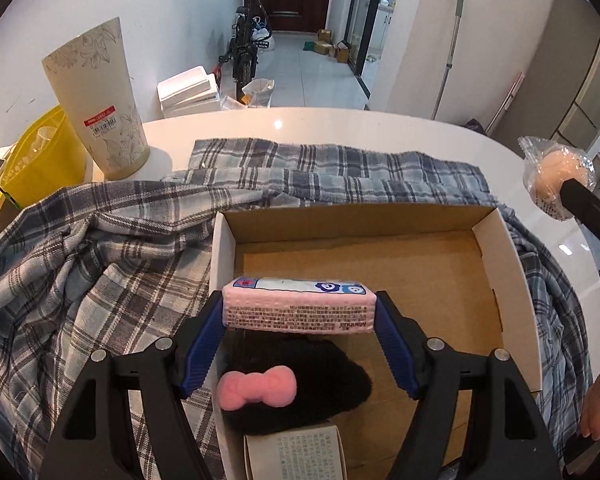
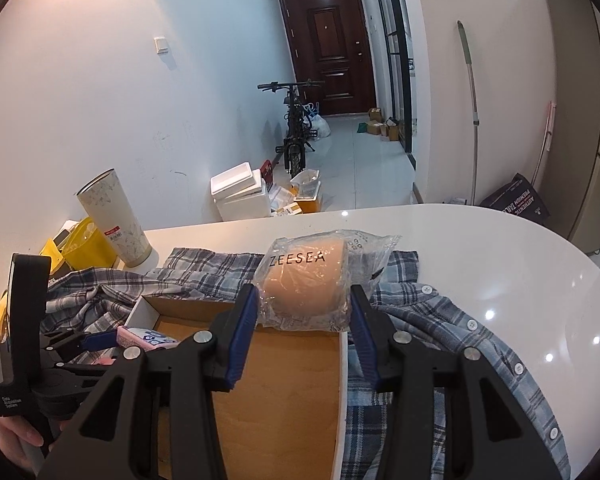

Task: Organize objects
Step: 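Lower the pink soap into the tray and open the left tool while the right tool lifts the sponge, then lower the ZEESEA sponge packet into the tray and open the right tool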

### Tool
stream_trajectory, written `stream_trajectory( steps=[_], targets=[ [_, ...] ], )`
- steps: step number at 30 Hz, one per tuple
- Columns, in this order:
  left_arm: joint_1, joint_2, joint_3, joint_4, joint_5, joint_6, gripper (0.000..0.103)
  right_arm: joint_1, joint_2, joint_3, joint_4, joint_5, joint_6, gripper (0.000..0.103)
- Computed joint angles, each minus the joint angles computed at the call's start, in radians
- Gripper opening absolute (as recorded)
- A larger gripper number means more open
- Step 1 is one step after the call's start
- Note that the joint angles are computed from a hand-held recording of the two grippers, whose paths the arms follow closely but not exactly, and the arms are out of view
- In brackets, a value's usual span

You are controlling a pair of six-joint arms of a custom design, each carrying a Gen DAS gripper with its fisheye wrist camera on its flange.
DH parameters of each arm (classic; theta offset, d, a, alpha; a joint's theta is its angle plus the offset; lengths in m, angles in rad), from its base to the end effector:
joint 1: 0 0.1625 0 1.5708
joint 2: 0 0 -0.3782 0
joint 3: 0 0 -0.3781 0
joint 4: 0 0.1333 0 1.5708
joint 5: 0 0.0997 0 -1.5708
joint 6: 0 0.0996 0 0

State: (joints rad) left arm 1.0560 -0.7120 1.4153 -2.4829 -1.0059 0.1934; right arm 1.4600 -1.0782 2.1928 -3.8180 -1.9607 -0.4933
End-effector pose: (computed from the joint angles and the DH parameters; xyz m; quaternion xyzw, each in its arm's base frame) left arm -0.1771 -0.6922 0.1034 0.3040 0.9060 -0.1431 0.2576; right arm 0.0428 -0.4788 0.2075 0.0553 -0.8326 0.4539 0.3127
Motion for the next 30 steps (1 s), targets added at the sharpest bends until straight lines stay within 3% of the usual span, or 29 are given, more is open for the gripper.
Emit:
stream_trajectory(
  steps=[4, 8, 12, 20, 23, 28, 30],
  targets=[
    [-0.018, -0.019, 0.037, -0.076, 0.009, 0.054, 0.075, -0.004, -0.011, 0.009, -0.001, 0.014, 0.006, 0.045],
    [-0.029, -0.027, 0.062, -0.154, 0.032, 0.082, 0.084, -0.006, -0.015, 0.012, 0.002, 0.018, 0.007, 0.045],
    [-0.03, -0.031, 0.065, -0.196, 0.041, 0.08, 0.084, -0.008, -0.018, 0.014, 0.001, 0.021, 0.004, 0.045],
    [-0.035, -0.092, 0.17, -0.53, -0.093, 0.15, 0.087, -0.013, -0.024, 0.016, 0.021, 0.047, 0.011, 0.045],
    [-0.046, -0.097, 0.198, -0.629, -0.094, 0.188, 0.087, -0.022, -0.027, 0.011, 0.064, 0.065, 0.025, 0.045],
    [-0.04, -0.111, 0.214, -0.655, -0.159, 0.179, 0.088, -0.035, -0.02, -0.011, 0.158, 0.08, 0.039, 0.045],
    [-0.041, -0.106, 0.211, -0.663, -0.15, 0.182, 0.094, -0.046, -0.025, -0.009, 0.193, 0.097, 0.05, 0.045]
  ],
)
